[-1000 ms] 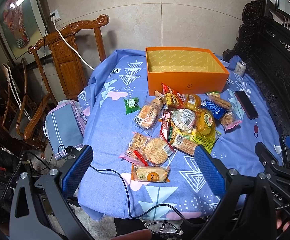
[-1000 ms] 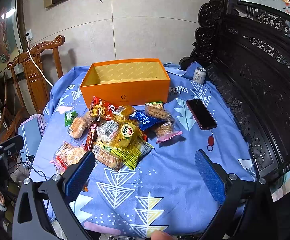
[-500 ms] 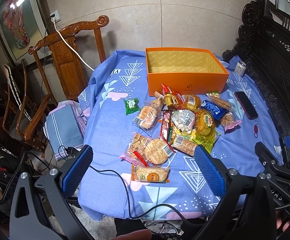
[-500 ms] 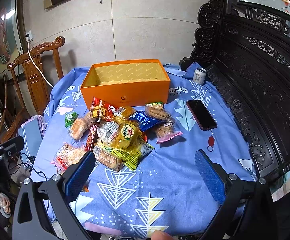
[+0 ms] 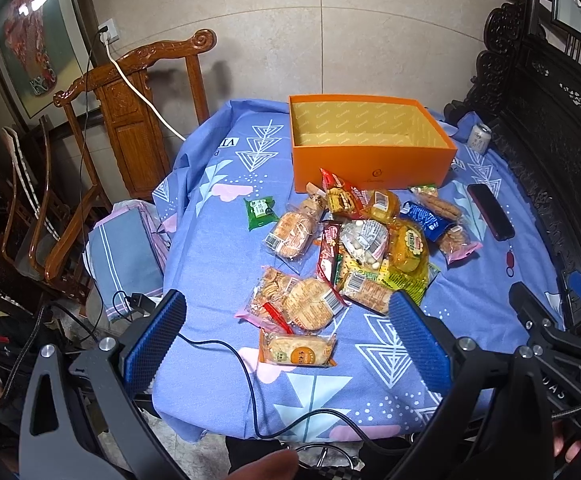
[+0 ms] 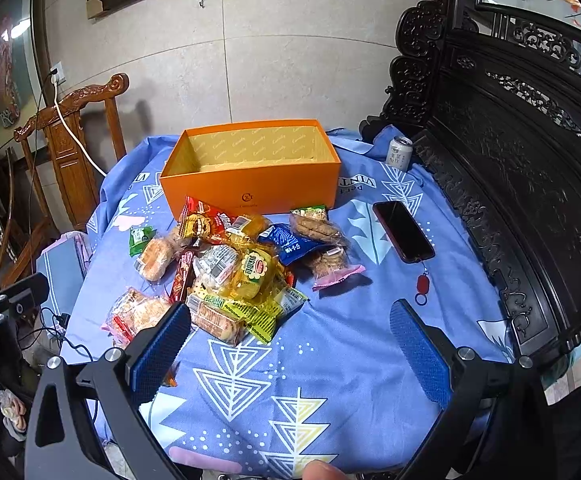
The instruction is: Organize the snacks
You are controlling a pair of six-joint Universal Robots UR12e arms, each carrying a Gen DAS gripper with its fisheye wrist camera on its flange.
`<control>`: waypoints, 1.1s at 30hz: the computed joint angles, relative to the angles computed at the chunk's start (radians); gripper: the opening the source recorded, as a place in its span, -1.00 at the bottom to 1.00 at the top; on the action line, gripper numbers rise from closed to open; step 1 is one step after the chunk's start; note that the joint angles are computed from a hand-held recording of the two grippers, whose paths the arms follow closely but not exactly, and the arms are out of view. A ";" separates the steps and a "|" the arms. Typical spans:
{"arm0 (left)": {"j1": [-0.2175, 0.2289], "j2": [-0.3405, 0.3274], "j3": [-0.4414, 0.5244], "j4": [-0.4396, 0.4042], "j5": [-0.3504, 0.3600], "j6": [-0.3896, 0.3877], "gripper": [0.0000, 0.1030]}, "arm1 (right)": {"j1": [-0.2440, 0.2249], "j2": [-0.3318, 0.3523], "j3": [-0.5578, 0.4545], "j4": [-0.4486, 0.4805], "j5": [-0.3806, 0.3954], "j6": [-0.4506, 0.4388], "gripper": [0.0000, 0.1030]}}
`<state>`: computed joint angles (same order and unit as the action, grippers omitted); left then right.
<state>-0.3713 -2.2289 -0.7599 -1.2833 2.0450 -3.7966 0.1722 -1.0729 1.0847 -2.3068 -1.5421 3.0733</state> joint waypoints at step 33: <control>0.021 0.051 -0.126 0.138 -0.143 -0.122 0.92 | -0.010 0.050 -0.039 -0.024 0.047 -0.033 0.93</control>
